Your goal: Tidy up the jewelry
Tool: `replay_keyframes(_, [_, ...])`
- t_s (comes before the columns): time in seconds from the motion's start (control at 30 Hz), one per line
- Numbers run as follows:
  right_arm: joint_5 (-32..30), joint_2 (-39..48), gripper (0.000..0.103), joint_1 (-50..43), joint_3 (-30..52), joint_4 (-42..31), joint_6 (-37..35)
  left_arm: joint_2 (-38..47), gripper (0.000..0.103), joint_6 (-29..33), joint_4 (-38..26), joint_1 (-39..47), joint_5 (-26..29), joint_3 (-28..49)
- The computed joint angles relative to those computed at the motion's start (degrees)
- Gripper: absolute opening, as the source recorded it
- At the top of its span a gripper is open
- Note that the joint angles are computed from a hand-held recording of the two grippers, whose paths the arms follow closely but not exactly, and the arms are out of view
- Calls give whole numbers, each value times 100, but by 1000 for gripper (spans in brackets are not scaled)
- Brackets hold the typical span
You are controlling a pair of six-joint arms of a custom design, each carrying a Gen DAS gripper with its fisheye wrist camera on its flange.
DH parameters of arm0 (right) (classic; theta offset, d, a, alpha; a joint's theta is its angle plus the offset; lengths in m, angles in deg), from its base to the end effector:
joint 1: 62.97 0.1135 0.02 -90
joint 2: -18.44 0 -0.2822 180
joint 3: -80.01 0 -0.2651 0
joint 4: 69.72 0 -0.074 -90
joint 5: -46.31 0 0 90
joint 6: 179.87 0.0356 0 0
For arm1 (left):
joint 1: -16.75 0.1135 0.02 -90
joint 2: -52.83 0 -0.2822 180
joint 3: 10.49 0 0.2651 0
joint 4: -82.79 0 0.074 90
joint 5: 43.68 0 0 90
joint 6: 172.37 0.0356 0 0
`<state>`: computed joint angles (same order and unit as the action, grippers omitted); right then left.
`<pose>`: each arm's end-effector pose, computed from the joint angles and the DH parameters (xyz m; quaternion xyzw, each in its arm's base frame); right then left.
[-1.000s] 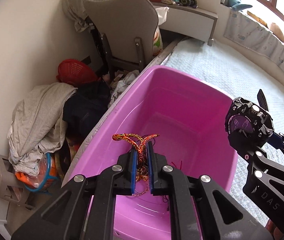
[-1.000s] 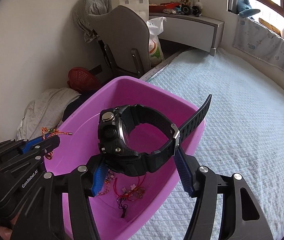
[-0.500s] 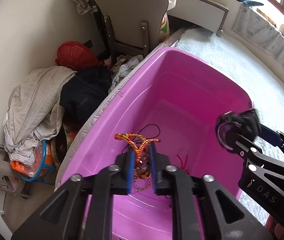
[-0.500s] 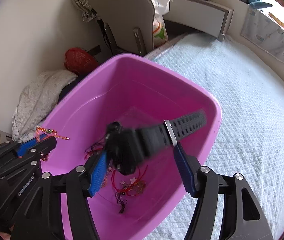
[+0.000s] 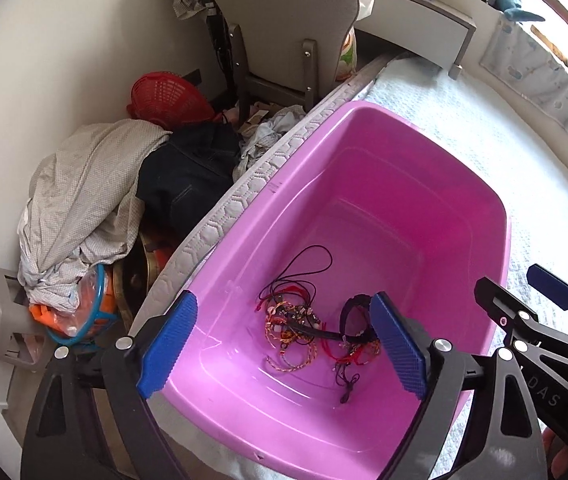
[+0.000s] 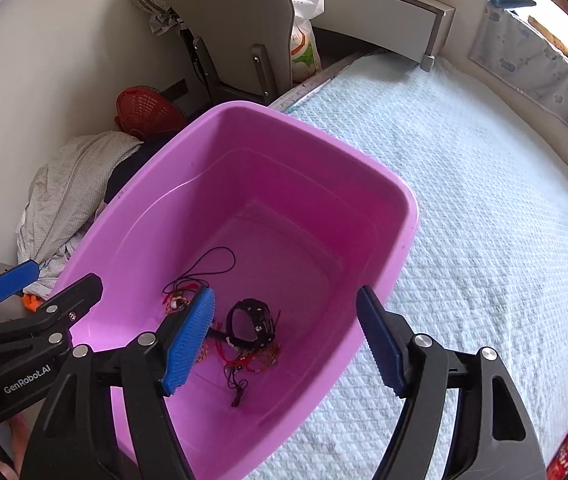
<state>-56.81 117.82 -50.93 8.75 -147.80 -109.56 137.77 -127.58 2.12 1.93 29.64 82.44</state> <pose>0.3572 0.0845 0.3338 -0.2872 0.9334 0.0998 0.1905 0.2828 -0.0643 0.3282 -0.2775 0.9382 0.0496 0.2007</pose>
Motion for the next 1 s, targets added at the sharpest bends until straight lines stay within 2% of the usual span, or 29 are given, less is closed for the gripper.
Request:
replay_keyframes(0.53, [86,-223,70,-53,874,-1268,-113,-149,88,-434,-1325,-353,-295,879])
replay_keyframes(1.0, [104,-348,70,-88,1154,-1634,-133,-278,88,-762,-1808,-632,-505,1129])
